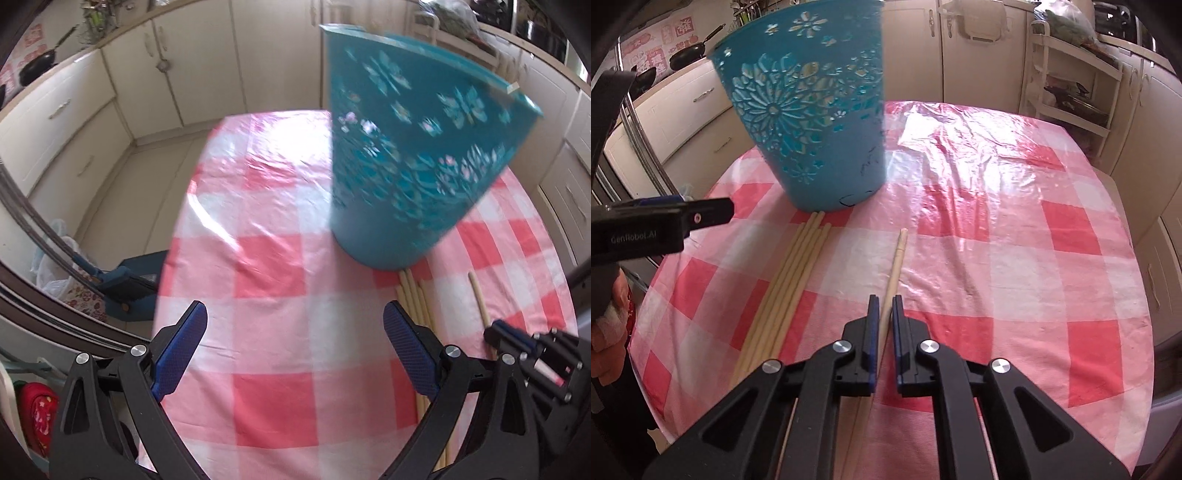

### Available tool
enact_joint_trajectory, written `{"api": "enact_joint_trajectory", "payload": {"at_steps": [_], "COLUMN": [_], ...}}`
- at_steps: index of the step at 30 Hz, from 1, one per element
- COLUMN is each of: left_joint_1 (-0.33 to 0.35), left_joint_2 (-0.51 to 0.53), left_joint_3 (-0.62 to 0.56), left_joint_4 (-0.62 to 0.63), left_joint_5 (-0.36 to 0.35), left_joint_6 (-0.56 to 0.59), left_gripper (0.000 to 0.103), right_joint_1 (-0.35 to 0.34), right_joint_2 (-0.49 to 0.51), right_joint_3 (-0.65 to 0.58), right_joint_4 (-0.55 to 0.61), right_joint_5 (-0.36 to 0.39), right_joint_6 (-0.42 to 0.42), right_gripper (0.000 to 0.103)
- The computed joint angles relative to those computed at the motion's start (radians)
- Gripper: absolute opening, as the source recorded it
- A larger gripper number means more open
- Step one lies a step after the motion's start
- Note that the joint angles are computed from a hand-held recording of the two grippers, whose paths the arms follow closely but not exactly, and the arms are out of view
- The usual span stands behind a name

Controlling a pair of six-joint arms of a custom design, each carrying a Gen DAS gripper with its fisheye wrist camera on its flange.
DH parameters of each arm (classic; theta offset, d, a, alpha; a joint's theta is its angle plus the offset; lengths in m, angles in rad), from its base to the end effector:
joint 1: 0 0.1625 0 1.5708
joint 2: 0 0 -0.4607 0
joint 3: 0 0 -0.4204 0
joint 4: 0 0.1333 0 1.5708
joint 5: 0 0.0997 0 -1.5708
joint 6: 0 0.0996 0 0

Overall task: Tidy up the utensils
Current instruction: 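Close the right tool on a chopstick while the left tool approaches the bundle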

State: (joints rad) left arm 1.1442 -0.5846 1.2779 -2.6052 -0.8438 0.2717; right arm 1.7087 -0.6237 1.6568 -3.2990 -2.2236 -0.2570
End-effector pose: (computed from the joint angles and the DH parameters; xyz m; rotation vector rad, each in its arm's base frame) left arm -0.1603 -0.8349 0.1113 0.6735 2.3098 -0.4829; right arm 0.1706 -0.6997 0.0736 0.1777 -2.3514 0.7992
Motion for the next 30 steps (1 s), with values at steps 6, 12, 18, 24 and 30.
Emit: {"api": "enact_joint_trajectory", "payload": {"at_steps": [6,12,18,24,30], "left_joint_1": [-0.002,-0.004,-0.001,0.007,0.01], "left_joint_2": [0.012,0.024,0.037,0.032,0.031], "left_joint_3": [0.005,0.007,-0.005,-0.013,-0.017], "left_joint_4": [0.065,0.083,0.104,0.131,0.138], "left_joint_5": [-0.032,-0.034,-0.03,-0.039,-0.048], "left_joint_6": [-0.012,-0.007,0.0,-0.033,-0.031], "left_gripper": [0.092,0.092,0.092,0.092,0.092], "right_joint_1": [-0.018,-0.029,-0.034,-0.04,-0.041], "right_joint_2": [-0.013,-0.024,-0.027,-0.033,-0.032], "right_joint_3": [0.017,0.028,0.033,0.037,0.035], "right_joint_4": [-0.027,-0.038,-0.044,-0.042,-0.04], "right_joint_5": [0.042,0.081,0.105,0.126,0.129], "right_joint_6": [0.023,0.033,0.05,0.065,0.07], "right_gripper": [0.008,0.008,0.008,0.008,0.008]}}
